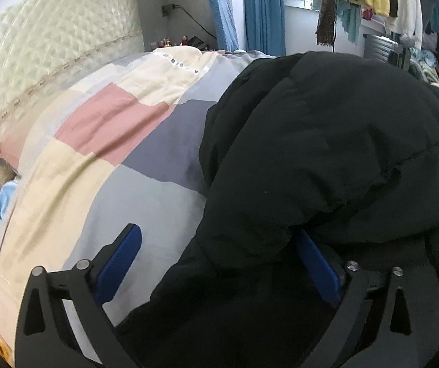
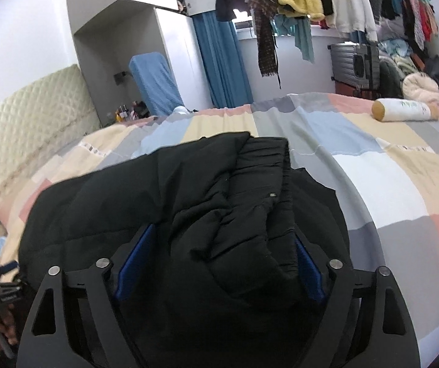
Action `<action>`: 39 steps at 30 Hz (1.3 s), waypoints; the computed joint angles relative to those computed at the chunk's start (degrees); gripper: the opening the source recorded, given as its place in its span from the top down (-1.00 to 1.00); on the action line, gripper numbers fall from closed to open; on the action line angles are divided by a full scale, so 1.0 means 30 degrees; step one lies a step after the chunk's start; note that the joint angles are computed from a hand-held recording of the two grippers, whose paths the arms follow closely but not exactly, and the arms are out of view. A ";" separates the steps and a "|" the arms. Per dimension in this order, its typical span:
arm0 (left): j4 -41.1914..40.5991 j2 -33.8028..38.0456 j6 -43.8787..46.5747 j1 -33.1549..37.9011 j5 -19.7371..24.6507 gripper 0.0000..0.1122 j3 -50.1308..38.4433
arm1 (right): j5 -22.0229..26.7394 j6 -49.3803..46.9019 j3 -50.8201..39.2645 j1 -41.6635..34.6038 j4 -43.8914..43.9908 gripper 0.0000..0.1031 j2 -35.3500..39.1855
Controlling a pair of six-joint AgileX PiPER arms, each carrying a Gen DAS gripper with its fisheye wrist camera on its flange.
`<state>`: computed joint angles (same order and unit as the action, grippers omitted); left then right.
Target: Fold large clothes
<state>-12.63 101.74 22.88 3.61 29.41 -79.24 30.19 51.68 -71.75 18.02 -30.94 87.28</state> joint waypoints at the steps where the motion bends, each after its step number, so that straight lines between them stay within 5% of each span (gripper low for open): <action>1: 0.0079 0.0118 -0.0050 -0.0010 0.0034 -0.79 -0.0112 | -0.0032 -0.0023 0.0034 0.0019 -0.0038 -0.39 0.0028; 7: 0.1642 0.0365 -0.1610 -0.0207 -0.0480 -0.81 -0.0234 | -0.0441 -0.1165 -0.0258 0.0101 0.0995 0.49 0.0029; 9: 0.2451 0.0335 -0.2530 -0.0275 -0.0830 -0.81 -0.0164 | -0.0151 -0.0491 -0.0469 0.0649 -0.0170 0.59 -0.0207; 21: 0.4242 0.0645 -0.6675 0.0524 -0.1638 -0.81 -0.0697 | 0.0898 0.1879 -0.1087 0.2156 -0.4122 0.63 -0.0160; 36: 0.1617 0.0910 -0.4677 0.0870 -0.0486 -0.81 -0.1304 | 0.1038 0.1250 -0.1739 0.1550 -0.3252 0.55 0.3073; 39: 0.0085 0.0246 -0.3495 0.1188 0.0326 -0.81 -0.1116 | 0.1355 0.1317 -0.1250 0.1679 -0.2604 0.37 0.2204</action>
